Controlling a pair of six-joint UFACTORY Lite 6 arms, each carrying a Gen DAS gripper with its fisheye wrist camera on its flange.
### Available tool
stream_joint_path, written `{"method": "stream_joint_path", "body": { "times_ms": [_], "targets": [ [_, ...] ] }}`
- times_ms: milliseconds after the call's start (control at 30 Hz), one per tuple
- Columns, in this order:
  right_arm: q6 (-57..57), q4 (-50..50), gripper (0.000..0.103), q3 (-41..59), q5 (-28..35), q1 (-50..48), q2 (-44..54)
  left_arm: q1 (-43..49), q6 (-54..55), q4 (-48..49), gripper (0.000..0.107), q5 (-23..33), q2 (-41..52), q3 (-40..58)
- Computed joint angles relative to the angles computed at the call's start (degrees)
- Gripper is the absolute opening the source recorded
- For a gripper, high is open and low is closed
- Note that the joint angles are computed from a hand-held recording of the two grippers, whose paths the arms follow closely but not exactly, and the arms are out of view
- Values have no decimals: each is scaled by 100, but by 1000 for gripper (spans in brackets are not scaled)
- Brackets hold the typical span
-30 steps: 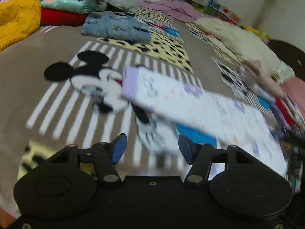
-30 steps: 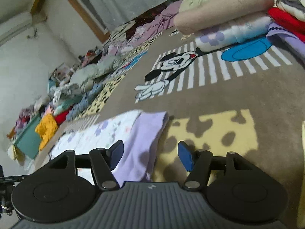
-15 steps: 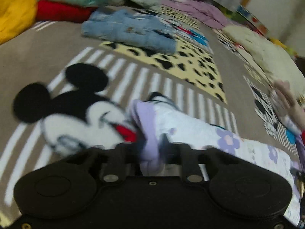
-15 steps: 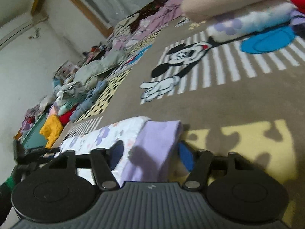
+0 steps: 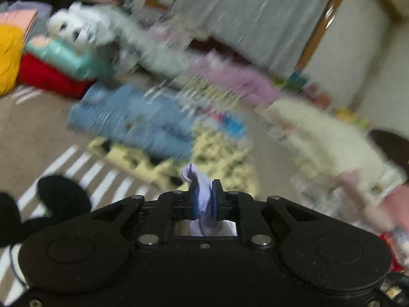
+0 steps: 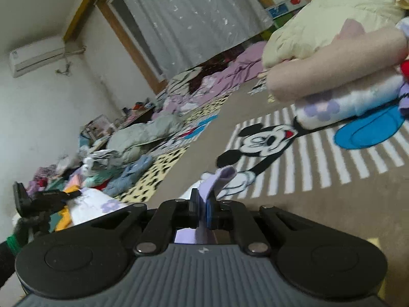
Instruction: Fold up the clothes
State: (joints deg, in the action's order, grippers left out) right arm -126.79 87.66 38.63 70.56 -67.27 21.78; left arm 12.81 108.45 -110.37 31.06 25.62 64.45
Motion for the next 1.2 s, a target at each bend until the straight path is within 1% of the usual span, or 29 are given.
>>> {"method": "stream_joint_path", "body": {
  "times_ms": [33,67,100,133,167,200,233,267,300,367,467,500,567,633,700,767,833,900,967,1033,1067,1100,1133,1167,1200],
  "targets": [
    [43,63,8,37,-264,103,2,-158,-297,370,9,-561,199,189],
    [87,127,13,77,-530,210,6,-234,-473,602,16,-921,323,247],
    [134,234,16,100,-964,403,1,-238,-409,593,30,-1089,318,168],
    [149,369,27,105,-1326,567,8,-160,-128,345,35,-1031,180,-44],
    [199,415,42,114,-1447,608,20,-62,-86,333,41,-942,42,-215],
    [257,430,46,128,-1504,613,41,53,-137,442,43,-864,-123,-394],
    [258,410,48,104,-1420,538,43,179,-150,571,43,-786,-316,-594],
    [308,352,53,129,-1349,470,71,291,-158,715,43,-721,-533,-804],
    [372,289,56,166,-1288,408,105,398,-221,909,44,-676,-774,-1021],
    [464,218,56,252,-1227,339,191,688,-516,1488,44,-451,-1346,-1540],
    [492,111,56,222,-1167,245,170,1243,-1065,2519,49,33,-2243,-2268],
    [503,26,56,194,-1145,208,130,1506,-1234,2880,52,280,-2545,-2505],
    [542,-177,56,133,-1093,112,40,2120,-1473,3491,54,814,-3045,-2936],
    [615,-493,56,49,-1046,-44,-74,2979,-1605,4127,56,1489,-3482,-3306],
    [635,-825,56,-50,-1022,-227,-181,3761,-1685,4646,60,2013,-3661,-3528],
    [620,-1181,57,-170,-1029,-469,-309,4393,-1663,5089,61,2359,-3706,-3687],
    [550,-1530,57,-327,-1050,-727,-470,4816,-1553,5462,61,2532,-3756,-3875],
    [494,-1931,57,-472,-994,-1037,-650,4963,-1490,5647,61,2618,-3756,-4025],
    [449,-2310,57,-591,-911,-1361,-780,4899,-1496,5610,59,2605,-3776,-4191],
    [385,-2576,57,-706,-810,-1687,-826,4644,-1443,5401,28,2397,-3919,-4417],
    [309,-2619,55,-803,-779,-1836,-851,4553,-1391,5334,13,2347,-4054,-4521],
    [218,-2628,53,-928,-769,-1968,-895,4523,-1301,5277,8,2367,-4219,-4618],
    [125,-2651,45,-1037,-763,-2064,-918,4494,-1217,5224,7,2389,-4387,-4713],
    [31,-2681,29,-1140,-758,-2154,-933,4559,-1107,5168,7,2520,-4607,-4786],
    [-75,-2731,21,-1250,-761,-2232,-989,4748,-994,5115,7,2791,-4763,-4771]
  ]
}}
